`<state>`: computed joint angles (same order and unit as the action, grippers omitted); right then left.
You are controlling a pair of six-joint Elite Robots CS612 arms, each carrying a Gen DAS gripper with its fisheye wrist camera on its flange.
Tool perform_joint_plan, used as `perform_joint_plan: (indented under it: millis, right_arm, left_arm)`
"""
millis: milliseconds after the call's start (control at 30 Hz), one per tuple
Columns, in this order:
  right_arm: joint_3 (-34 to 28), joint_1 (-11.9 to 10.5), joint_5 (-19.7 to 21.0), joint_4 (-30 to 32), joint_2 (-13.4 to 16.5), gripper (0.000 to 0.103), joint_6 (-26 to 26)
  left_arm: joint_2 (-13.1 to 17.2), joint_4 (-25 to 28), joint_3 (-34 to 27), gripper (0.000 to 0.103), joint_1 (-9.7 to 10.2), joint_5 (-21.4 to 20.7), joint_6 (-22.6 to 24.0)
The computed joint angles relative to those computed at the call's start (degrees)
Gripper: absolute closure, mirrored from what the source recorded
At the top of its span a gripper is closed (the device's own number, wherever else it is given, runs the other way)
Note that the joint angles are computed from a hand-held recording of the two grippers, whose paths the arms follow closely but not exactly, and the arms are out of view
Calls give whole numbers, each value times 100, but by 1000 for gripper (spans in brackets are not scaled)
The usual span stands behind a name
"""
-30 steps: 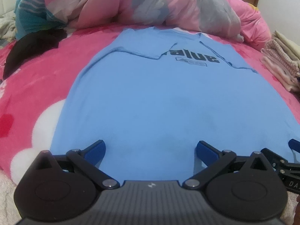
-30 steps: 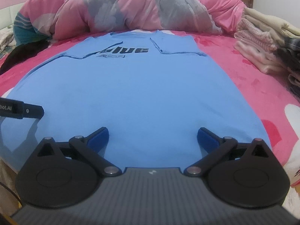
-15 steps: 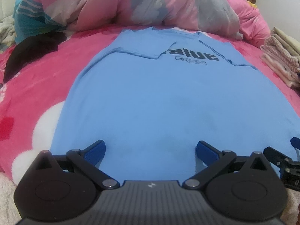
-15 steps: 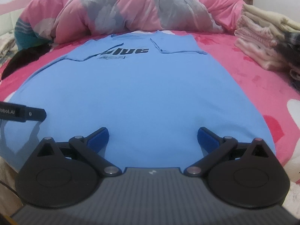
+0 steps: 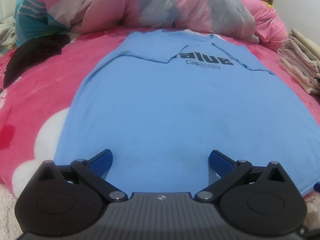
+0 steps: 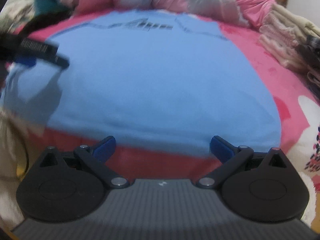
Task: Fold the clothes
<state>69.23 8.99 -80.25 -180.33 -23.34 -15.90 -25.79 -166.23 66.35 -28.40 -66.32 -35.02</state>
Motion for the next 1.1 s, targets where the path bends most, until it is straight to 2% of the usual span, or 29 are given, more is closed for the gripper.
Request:
perform_joint_plan:
  millis: [133, 267, 400, 533, 700, 900, 1000, 1100]
  right_arm:
    - [223, -53, 164, 58, -128, 1, 51]
    - [384, -90, 210, -463, -199, 1, 188]
    - [401, -120, 281, -1050, -173, 1, 344]
    - [289, -125, 376, -1224, -96, 1, 379]
    - [-58, -95, 367, -1321, 86, 1, 348]
    - [-765, -70, 412, -1370, 400, 1, 721]
    - [-1166, -44, 435, -1037, 544, 1, 754]
    - [-1606, 29, 235, -589, 719, 1, 589]
  left_arm:
    - [8, -21, -3, 0, 2, -5, 1]
    - [-30, -27, 26, 0, 8, -29, -61]
    - [-95, -342, 126, 0, 22, -114, -118]
    - [-77, -373, 26, 0, 29, -71, -33]
    - [60, 0, -330, 0, 59, -174, 19]
    - [195, 574, -607, 0, 46, -164, -19]
    - [212, 711, -658, 0, 22, -72, 31]
    - [218, 790, -689, 0, 21, -60, 24]
